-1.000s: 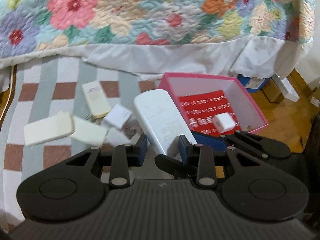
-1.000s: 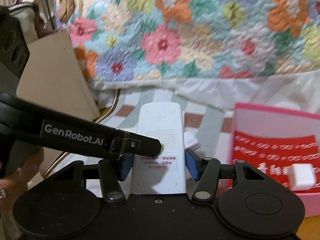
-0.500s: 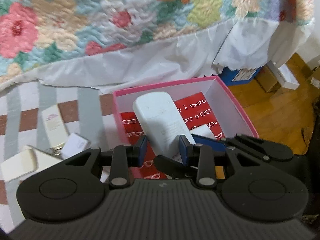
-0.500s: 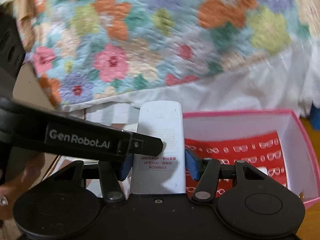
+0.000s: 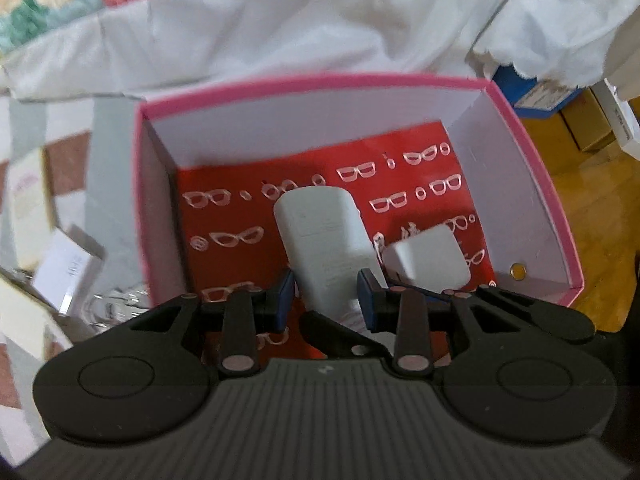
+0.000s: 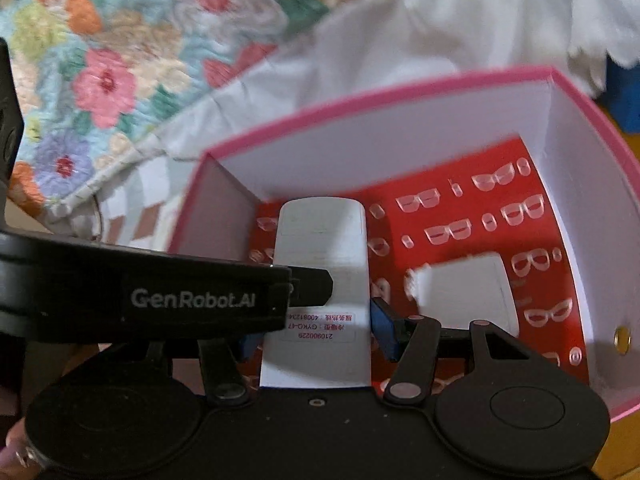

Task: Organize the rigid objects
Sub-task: 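Carry the white power bank with the left gripper into the pink box and release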

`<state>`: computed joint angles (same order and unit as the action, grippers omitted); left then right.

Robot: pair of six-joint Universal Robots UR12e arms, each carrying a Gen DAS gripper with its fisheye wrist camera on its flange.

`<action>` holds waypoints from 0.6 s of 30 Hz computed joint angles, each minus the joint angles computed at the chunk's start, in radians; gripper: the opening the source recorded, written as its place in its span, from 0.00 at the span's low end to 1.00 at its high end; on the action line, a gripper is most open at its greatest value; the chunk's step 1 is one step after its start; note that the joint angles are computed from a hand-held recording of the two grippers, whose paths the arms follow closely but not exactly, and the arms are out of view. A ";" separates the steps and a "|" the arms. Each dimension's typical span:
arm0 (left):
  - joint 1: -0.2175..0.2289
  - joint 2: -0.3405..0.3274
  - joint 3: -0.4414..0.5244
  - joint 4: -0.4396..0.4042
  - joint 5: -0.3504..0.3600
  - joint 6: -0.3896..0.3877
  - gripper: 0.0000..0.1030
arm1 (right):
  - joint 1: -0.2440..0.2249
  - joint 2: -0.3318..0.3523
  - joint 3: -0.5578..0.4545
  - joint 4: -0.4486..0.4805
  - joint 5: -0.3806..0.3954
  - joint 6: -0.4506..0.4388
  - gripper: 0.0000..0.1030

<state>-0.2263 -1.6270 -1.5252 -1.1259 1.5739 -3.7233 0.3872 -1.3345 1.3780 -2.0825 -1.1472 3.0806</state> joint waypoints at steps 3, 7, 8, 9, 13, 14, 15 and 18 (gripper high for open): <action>0.007 -0.010 -0.013 0.034 -0.053 -0.018 0.32 | 0.006 0.002 -0.007 0.019 -0.078 -0.030 0.59; 0.007 -0.031 -0.015 0.059 -0.097 -0.033 0.31 | 0.020 0.009 -0.019 0.037 -0.184 -0.050 0.59; 0.008 -0.034 -0.018 0.065 -0.114 -0.038 0.31 | 0.024 0.010 -0.017 0.033 -0.210 -0.051 0.59; 0.007 -0.038 -0.017 0.069 -0.114 -0.041 0.31 | 0.022 0.011 -0.018 0.034 -0.214 -0.050 0.59; -0.022 -0.035 -0.016 0.100 -0.018 -0.002 0.39 | 0.008 0.009 -0.026 0.050 -0.192 -0.010 0.59; -0.023 -0.027 -0.020 0.109 -0.015 0.017 0.39 | 0.010 0.002 -0.024 0.042 -0.198 -0.013 0.60; -0.022 -0.021 -0.018 0.101 -0.014 0.025 0.39 | 0.014 -0.007 -0.022 0.032 -0.197 -0.035 0.61; -0.012 0.012 -0.016 0.074 -0.016 0.048 0.41 | 0.018 -0.033 -0.020 0.020 -0.163 -0.069 0.65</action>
<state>-0.2386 -1.6150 -1.5414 -1.0515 1.5583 -3.6748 0.4056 -1.3680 1.3582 -2.0628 -1.3102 3.0120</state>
